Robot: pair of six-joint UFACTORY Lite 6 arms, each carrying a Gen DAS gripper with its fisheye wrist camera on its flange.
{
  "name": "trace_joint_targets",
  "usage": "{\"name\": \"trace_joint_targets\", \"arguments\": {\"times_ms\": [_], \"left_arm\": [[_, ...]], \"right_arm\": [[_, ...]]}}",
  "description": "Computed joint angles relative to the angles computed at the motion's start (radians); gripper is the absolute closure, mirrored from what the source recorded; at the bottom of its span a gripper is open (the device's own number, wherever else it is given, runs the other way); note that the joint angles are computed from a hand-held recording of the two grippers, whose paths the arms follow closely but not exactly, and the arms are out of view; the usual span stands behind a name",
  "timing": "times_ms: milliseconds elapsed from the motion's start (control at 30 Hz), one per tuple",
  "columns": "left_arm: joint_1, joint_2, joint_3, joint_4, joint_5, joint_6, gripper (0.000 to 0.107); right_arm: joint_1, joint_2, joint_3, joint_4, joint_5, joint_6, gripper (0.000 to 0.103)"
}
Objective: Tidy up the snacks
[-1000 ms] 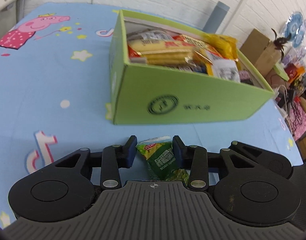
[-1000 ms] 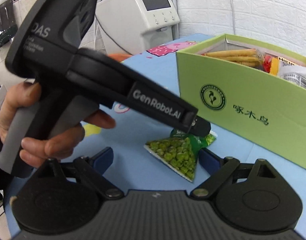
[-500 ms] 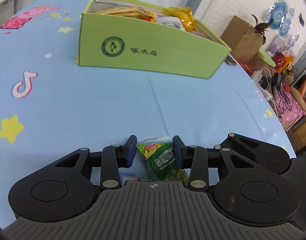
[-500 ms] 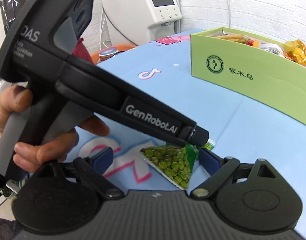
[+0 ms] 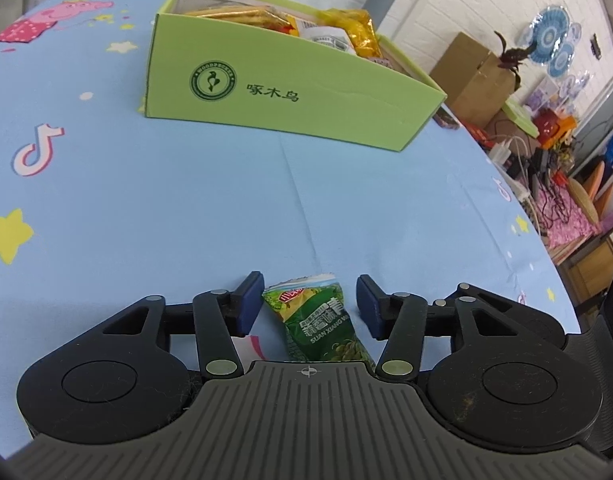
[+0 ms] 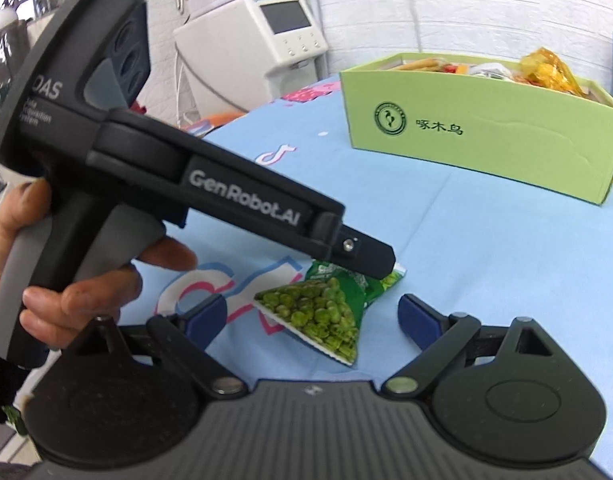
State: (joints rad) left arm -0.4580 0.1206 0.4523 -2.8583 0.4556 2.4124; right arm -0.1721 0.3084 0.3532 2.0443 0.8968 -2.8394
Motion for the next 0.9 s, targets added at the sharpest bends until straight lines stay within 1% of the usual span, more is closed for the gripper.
{"name": "trace_joint_targets", "arguments": {"times_ms": [33, 67, 133, 167, 200, 267, 400, 467, 567, 667, 733, 800, 867, 900], "left_arm": [[0.003, -0.011, -0.010, -0.007, 0.004, 0.003, 0.056], [0.006, -0.031, -0.029, -0.024, 0.010, 0.011, 0.050], [0.026, -0.065, -0.060, -0.006, 0.021, -0.009, 0.051], [0.049, -0.085, -0.077, 0.037, 0.029, -0.044, 0.054], [0.067, -0.099, -0.090, 0.075, 0.038, -0.073, 0.055], [0.099, -0.110, -0.099, 0.153, 0.051, -0.129, 0.055], [0.104, -0.065, -0.059, 0.207, 0.047, -0.167, 0.056], [0.097, -0.034, -0.036, 0.216, 0.052, -0.174, 0.056], [0.097, -0.005, -0.007, 0.236, 0.049, -0.189, 0.056], [0.096, -0.019, 0.012, 0.203, 0.023, -0.144, 0.056], [0.107, -0.016, 0.042, 0.245, 0.004, -0.157, 0.056], [0.126, 0.004, 0.091, 0.363, -0.001, -0.214, 0.056], [0.141, 0.052, 0.157, 0.518, 0.002, -0.304, 0.056], [0.152, 0.083, 0.190, 0.615, 0.014, -0.364, 0.056]], "right_arm": [[-0.002, 0.005, -0.006, 0.012, 0.011, -0.009, 0.010], [-0.003, 0.010, -0.012, 0.026, 0.020, -0.022, 0.010], [-0.017, 0.020, -0.029, 0.041, 0.045, -0.057, 0.010], [-0.025, 0.015, -0.039, 0.044, 0.051, -0.064, 0.010], [-0.062, -0.028, -0.080, 0.017, 0.049, -0.059, 0.010], [-0.057, -0.056, -0.107, 0.047, 0.056, -0.055, 0.010], [-0.105, -0.136, -0.186, 0.033, 0.116, -0.078, 0.011], [-0.102, -0.159, -0.202, 0.044, 0.113, -0.081, 0.011], [-0.068, -0.192, -0.232, 0.113, 0.087, -0.122, 0.011], [-0.131, -0.219, -0.257, 0.024, 0.105, -0.062, 0.011], [-0.202, -0.251, -0.287, -0.080, 0.125, -0.007, 0.011], [-0.252, -0.248, -0.285, -0.225, 0.133, 0.072, 0.011], [-0.257, -0.186, -0.257, -0.302, 0.156, 0.111, 0.011], [-0.244, -0.141, -0.229, -0.311, 0.161, 0.129, 0.011]]}}
